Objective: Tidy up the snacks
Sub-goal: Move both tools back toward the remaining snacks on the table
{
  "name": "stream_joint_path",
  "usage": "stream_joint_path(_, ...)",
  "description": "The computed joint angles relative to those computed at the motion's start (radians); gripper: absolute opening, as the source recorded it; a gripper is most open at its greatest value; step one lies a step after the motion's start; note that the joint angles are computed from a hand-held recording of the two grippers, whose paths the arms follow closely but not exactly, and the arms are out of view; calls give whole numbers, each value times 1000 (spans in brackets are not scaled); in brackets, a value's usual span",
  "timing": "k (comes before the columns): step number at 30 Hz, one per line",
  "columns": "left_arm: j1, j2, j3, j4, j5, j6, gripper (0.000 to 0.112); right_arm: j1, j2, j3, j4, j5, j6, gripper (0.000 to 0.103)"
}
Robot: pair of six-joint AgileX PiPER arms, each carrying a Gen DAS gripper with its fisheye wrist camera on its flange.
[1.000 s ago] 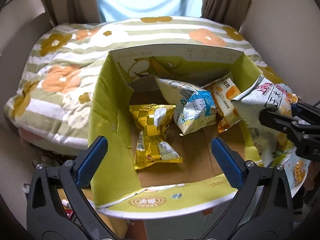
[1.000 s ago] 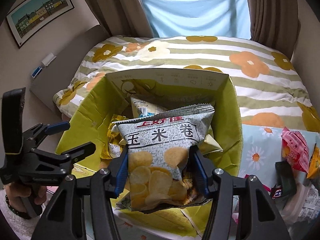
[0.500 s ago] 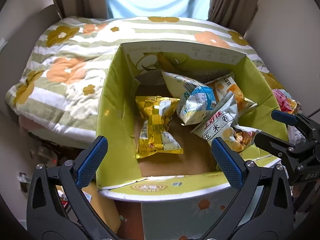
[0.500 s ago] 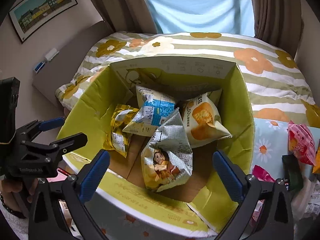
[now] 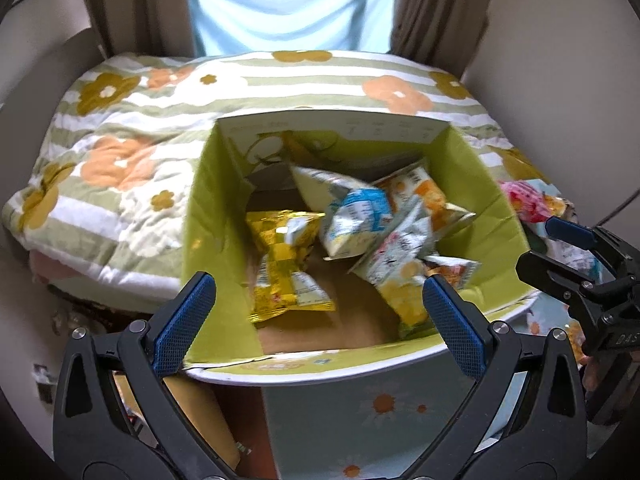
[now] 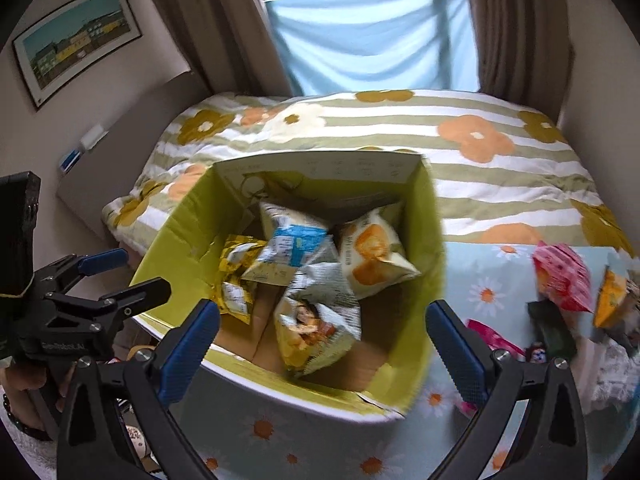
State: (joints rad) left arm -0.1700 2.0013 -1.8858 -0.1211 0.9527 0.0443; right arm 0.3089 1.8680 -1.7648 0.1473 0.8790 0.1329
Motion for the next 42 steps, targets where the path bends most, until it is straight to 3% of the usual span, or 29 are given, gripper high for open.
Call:
stream_joint_path(7,-62,35,-80,-73,35,71,103,-22,-160,188,-159,-91,162,102)
stream_joint_path(14,-156,58,-133,-101,54,84,103,-104,-282,290,-206,-71,135,102)
stream_joint_path(21,-302,40,-117,-25,24,-34,103,-342,-379,335,2,11,-225,102)
stream_joint_path(31,-574,110,-168,135,44,-429,103,-765,-397,340,299,213,-832,102)
stream_joint_path(37,-687,203,-247,223,86,-662,103,-925,-362,403,392,283,-1026,102)
stream_joint_path(42,-718,265,-308,269,137,-766,103,-987,-328,449,417,306,-1104,102)
